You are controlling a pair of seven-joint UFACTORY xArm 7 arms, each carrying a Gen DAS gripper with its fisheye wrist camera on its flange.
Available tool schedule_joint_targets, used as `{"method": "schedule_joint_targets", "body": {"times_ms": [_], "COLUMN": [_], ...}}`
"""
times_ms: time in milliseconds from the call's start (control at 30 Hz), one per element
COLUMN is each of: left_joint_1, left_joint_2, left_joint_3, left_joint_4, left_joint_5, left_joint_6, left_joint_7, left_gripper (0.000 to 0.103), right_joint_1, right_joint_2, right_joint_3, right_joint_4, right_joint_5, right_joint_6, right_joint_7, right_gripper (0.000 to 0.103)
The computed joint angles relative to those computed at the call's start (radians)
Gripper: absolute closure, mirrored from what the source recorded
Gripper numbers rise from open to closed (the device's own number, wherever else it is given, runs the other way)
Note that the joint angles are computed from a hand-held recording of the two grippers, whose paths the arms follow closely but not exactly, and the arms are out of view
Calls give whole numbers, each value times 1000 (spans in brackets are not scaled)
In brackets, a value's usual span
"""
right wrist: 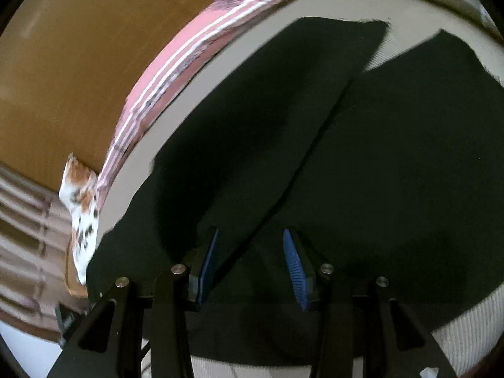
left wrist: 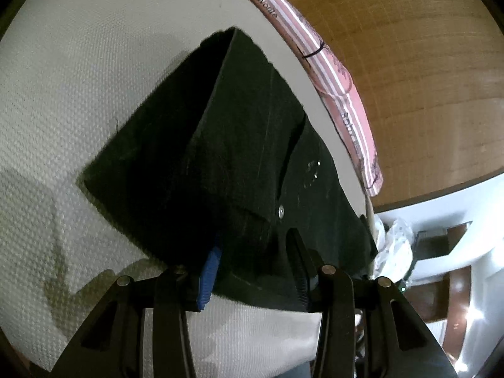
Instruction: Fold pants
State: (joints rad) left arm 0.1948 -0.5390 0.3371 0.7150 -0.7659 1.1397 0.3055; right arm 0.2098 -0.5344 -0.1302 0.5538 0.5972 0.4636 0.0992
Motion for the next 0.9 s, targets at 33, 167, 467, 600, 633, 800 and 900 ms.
{"method": "schedule_joint_targets", "body": {"times_ms": [33, 167, 467, 600, 633, 800, 900], "left_joint_1": [3, 5, -6, -25, -26, -30, -18], "left_joint_2": [4, 32, 43, 66, 72, 111, 120], "left_joint_3": [-5, 5, -46, -63, -70, -69, -99], "left_joint_4": [1, 8, 60, 127, 148, 214, 202], "left_joint_5": [3, -26, 79, 156, 187, 256, 326], "left_joint_6": [-11, -25, -63, -60, -58, -48, -49], "left_joint_7": [-4, -22, 11, 57, 69, 141, 142], "left_gripper": [60, 61, 78, 79, 79, 80, 80], "right_joint_1": [14, 24, -57, -101, -115, -158, -155], "right_joint_2": [12, 80, 121, 22, -12, -192, -284], "right_joint_3": [-19, -51, -2, 48, 63, 100, 84], "right_joint_4": [4, 45, 72, 25, 11, -66, -130], "right_joint_5": [22, 77, 83, -35, -72, -206, -237], "right_joint_6": [-16, -62, -81, -77, -67, 17, 76], "right_joint_7": [-19, -65, -32, 48, 74, 211, 262], "right_gripper": [64, 68, 98, 99, 99, 99, 99]}}
